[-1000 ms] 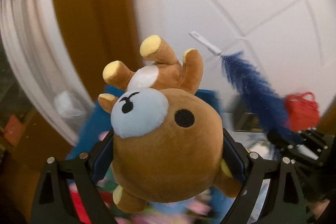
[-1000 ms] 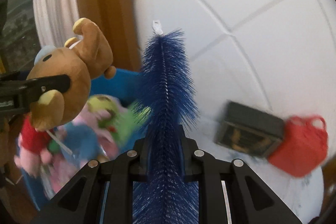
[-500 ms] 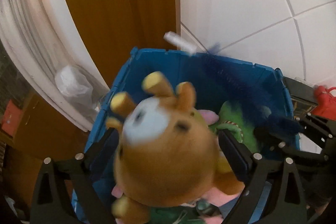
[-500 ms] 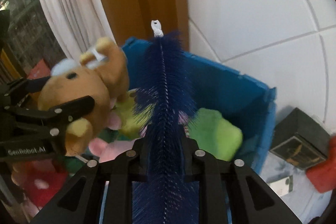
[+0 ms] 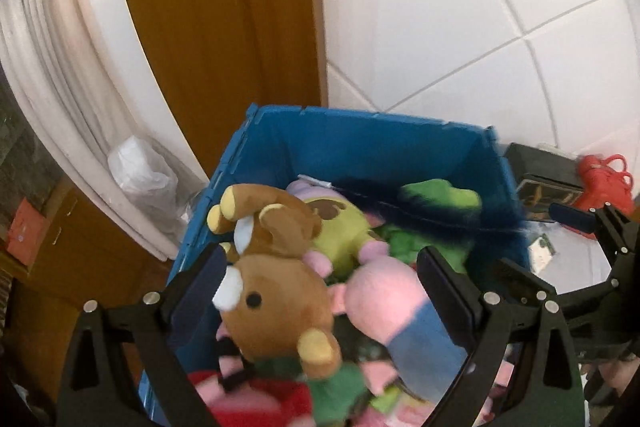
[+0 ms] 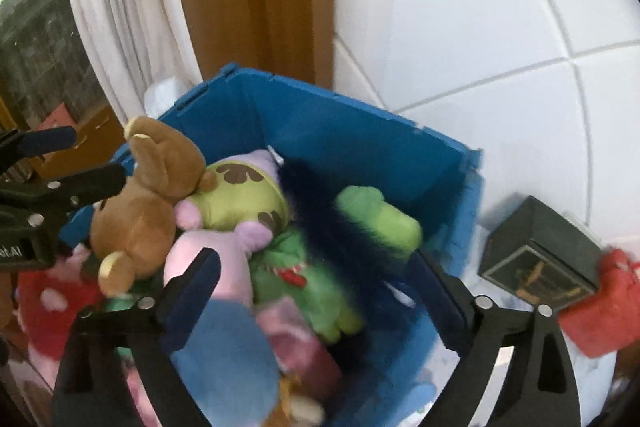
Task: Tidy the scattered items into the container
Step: 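Carry the teddy bear and blue brush over the blue crate with both tools, then open both tools to drop the teddy bear and brush into the crate, then withdraw both tools from the crate toward the items on the table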
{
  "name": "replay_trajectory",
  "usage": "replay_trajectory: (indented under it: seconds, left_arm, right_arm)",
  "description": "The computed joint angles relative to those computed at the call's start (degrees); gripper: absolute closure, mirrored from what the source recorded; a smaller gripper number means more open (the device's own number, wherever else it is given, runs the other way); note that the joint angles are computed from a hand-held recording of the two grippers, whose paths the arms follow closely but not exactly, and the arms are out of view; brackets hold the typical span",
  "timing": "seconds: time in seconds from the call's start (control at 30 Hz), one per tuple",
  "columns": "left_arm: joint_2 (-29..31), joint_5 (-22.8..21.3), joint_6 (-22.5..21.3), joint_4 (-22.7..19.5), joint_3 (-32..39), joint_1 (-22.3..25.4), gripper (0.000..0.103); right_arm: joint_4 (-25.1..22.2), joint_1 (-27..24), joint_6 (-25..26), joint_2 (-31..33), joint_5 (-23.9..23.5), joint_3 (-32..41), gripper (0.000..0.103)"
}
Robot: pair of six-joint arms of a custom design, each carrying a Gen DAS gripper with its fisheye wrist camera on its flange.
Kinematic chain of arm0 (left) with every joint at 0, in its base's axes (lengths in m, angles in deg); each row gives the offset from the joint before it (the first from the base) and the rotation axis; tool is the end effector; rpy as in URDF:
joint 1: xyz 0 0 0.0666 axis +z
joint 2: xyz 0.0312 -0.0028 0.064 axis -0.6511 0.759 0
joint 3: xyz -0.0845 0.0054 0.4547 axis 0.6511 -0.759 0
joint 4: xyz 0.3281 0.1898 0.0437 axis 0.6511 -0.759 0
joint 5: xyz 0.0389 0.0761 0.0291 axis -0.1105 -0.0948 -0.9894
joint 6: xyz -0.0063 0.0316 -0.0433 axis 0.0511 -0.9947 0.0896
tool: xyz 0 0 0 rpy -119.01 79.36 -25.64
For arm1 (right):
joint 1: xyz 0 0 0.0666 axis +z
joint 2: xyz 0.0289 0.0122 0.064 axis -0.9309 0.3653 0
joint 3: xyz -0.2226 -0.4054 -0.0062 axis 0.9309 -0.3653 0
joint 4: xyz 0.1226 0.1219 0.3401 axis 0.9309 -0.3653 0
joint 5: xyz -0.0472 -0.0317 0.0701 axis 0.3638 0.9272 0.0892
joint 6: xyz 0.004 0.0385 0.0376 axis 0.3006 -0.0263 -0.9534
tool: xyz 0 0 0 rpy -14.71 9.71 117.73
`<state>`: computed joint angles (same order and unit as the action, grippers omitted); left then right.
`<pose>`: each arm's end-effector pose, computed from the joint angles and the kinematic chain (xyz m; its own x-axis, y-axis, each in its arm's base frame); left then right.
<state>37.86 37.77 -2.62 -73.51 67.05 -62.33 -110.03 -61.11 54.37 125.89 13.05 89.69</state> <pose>0.5816 -0.2226 0.6602 -0.7697 0.0659 -0.6350 0.0435 0.9978 0.0509 0.6770 0.0905 0.6014 -0.7611 -0.1559 -0.6296 -0.2135 0.9768 0.0162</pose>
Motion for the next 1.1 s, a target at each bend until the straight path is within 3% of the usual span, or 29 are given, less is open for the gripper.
replay_trajectory:
  seconds: [0.13,0.2,0.23,0.5,0.73,0.87,1.1]
  left_arm:
    - [-4.16,-1.13,1.22,0.2,-2.51,-2.88,0.006]
    - [-6.11,-4.05,2.13,0.3,-3.29,-4.83,0.005]
    - [-7.62,-5.2,2.76,1.15,-4.69,-5.88,0.0]
    - [-15.7,-11.94,9.0,5.24,-16.72,-14.62,0.0]
    - [-17.51,-17.01,16.11,7.66,-23.61,-23.34,0.0]
    - [-16.55,-21.22,18.07,8.89,-26.08,-28.85,0.0]
    - [-13.06,-19.37,19.73,14.85,-27.82,-35.26,0.0]
  right_arm:
    - [8.96,-1.56,-0.19,-9.44,-1.63,-14.69,0.0]
    - [12.86,-2.47,0.21,-14.32,-2.3,-21.42,0.0]
    - [14.09,-2.82,0.24,-16.04,-2.5,-23.49,0.0]
    - [23.07,-6.33,1.42,-29.39,-5.15,-42.37,0.0]
    - [27.16,-12.12,2.75,-38.27,-6.43,-55.08,0.0]
    - [28.63,-17.39,5.33,-42.63,-7.32,-61.49,0.0]
    - [29.56,-29.98,9.49,-47.29,-12.49,-71.46,0.0]
